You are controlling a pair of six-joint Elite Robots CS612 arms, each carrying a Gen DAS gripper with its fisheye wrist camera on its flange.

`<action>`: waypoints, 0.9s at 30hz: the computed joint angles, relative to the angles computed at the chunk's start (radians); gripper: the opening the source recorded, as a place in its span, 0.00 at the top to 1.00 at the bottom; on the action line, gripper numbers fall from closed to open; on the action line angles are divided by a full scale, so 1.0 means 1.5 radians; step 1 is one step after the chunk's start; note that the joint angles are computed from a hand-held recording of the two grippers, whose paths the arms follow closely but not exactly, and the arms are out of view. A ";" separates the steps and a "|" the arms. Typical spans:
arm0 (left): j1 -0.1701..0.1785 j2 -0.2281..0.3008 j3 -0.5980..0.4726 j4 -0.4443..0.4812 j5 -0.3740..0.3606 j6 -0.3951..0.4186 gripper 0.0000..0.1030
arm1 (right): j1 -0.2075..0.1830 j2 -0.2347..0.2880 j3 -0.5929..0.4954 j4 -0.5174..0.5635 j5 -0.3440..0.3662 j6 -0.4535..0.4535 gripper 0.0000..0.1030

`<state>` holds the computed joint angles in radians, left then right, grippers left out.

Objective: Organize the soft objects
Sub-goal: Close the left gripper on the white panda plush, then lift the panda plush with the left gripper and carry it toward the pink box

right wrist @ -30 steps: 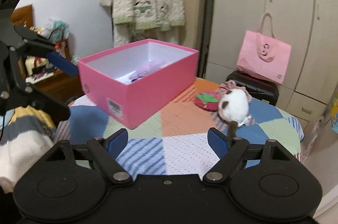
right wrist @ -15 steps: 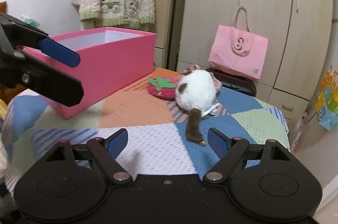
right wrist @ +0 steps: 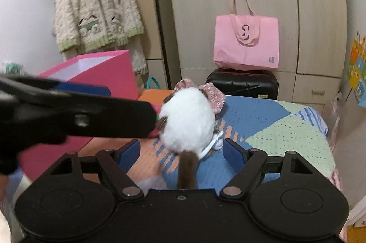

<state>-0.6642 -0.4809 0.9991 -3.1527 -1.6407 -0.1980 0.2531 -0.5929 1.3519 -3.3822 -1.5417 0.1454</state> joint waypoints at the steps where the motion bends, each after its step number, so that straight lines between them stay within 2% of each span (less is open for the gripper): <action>1: 0.000 0.010 -0.018 0.014 0.007 -0.010 0.12 | -0.002 0.003 -0.008 0.013 0.004 0.009 0.20; 4: 0.001 0.036 -0.067 0.057 0.030 -0.047 0.20 | -0.005 0.012 -0.029 0.041 0.006 0.024 0.20; 6: 0.002 0.049 -0.090 0.078 0.035 -0.067 0.24 | -0.008 0.016 -0.039 0.058 0.024 0.035 0.19; 9: 0.000 0.060 -0.110 0.116 0.050 -0.070 0.35 | -0.013 0.020 -0.056 0.112 0.047 0.060 0.19; 12: 0.003 0.065 -0.118 0.137 0.026 -0.074 0.47 | -0.012 0.025 -0.062 0.115 0.046 0.059 0.19; 13: 0.003 0.065 -0.118 0.140 0.026 -0.075 0.48 | -0.011 0.025 -0.062 0.114 0.043 0.057 0.21; 14: 0.002 0.064 -0.115 0.138 0.031 -0.072 0.48 | -0.010 0.025 -0.062 0.112 0.036 0.056 0.35; 15: 0.001 0.063 -0.113 0.136 0.034 -0.067 0.50 | -0.008 0.024 -0.059 0.107 0.029 0.053 0.42; 20: 0.000 0.051 -0.092 0.128 0.018 -0.056 0.50 | 0.000 0.017 -0.041 0.073 -0.006 0.049 0.43; 27: -0.007 0.013 -0.027 0.100 0.020 -0.043 0.50 | 0.008 -0.006 -0.001 0.046 -0.021 0.056 0.43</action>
<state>-0.6741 -0.4613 0.9581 -3.0026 -1.6112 -0.2629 0.2647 -0.6026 1.3499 -3.3139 -1.5733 0.2291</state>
